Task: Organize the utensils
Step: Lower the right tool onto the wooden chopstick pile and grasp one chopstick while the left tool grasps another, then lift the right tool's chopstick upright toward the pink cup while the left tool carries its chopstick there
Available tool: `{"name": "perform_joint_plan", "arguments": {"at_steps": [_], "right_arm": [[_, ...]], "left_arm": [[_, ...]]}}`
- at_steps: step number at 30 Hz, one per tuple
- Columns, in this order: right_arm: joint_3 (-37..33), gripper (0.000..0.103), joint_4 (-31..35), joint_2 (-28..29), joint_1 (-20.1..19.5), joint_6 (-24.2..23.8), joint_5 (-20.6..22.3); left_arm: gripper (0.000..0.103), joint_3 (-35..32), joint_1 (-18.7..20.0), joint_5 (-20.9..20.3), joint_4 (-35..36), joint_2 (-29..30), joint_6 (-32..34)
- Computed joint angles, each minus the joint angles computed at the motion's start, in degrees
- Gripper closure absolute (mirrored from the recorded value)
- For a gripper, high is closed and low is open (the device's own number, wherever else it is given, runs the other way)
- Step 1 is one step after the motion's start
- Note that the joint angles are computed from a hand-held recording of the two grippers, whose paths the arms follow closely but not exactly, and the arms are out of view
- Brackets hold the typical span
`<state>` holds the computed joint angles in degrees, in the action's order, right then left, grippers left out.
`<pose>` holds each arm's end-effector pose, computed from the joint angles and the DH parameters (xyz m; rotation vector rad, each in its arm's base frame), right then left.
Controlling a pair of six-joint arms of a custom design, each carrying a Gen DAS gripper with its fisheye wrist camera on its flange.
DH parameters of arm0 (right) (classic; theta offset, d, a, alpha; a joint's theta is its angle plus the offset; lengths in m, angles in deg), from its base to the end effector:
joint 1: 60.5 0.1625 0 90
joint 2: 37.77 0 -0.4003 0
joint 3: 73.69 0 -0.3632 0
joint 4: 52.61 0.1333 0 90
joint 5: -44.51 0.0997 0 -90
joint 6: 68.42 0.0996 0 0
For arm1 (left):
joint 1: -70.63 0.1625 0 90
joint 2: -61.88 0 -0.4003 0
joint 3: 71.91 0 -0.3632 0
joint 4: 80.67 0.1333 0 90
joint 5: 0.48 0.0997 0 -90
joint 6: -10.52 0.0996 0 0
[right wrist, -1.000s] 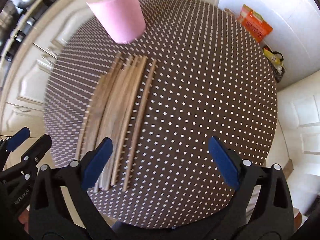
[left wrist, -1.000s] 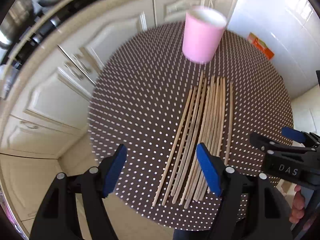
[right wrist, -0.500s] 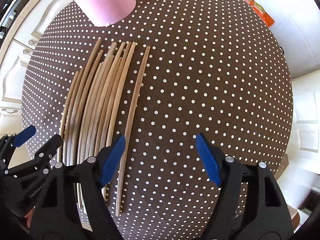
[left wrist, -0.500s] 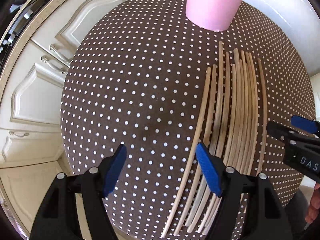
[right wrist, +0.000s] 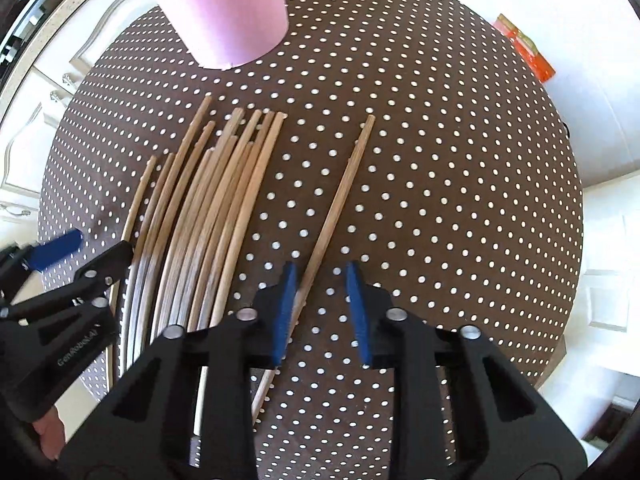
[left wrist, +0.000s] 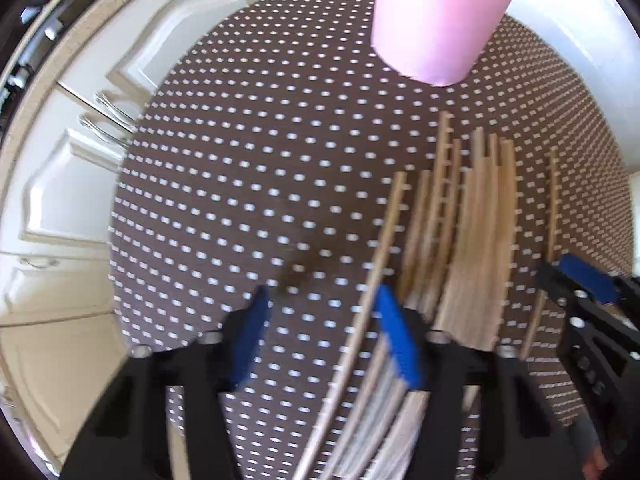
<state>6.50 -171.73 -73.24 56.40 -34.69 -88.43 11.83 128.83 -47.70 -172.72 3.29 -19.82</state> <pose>0.3572 -0.5594 0.0422 -0.0136 -2.3613 0.1893 -0.1456 -0.6162 0.2434 0.2139 2.3028 -0.0625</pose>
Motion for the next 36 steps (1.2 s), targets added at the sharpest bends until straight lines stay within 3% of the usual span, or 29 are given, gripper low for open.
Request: {"name": "perform_joint_plan", "arguments": {"at_steps": [3,4,5,9,13,17,27,36], "right_arm": [[1.51,0.092,-1.94,-1.6,-0.16,-3.55,-0.32],[2.14,0.092,-2.17,-2.48,-0.27,-4.06,-0.06],[2.61,0.093,-3.05,-2.91,-0.58,-4.35,0.7],[5.56,0.097,-7.19,-5.43,-2.15,-6.4,3.73],[6.65,0.098,-9.03,-6.96,-3.03,-8.49,5.72],[7.63,0.098,-10.8,-8.3,-3.46,-10.61,6.1],[6.95,0.098,-12.76,-11.04,-3.65,-15.68,5.58],[5.72,0.098,-15.93,-16.17,-3.29,-19.72,5.84]], "left_arm": [[0.08,0.31,-0.57,-1.77,-1.17,-0.12,-0.45],[0.091,0.21,-0.84,-2.0,-1.3,-0.02,-0.66],[0.094,-0.08,-0.96,-2.26,-1.55,0.34,-0.95],[0.096,1.26,-2.19,-1.41,-3.2,0.75,-1.76],[0.097,6.83,-3.97,-0.34,-3.07,-3.47,-5.03],[0.097,9.99,-4.44,0.48,-3.82,-7.0,-7.91],[0.097,13.51,-3.52,0.74,-10.27,-11.04,-7.54],[0.097,14.37,-7.74,5.54,-15.34,-13.92,-9.72]]}}
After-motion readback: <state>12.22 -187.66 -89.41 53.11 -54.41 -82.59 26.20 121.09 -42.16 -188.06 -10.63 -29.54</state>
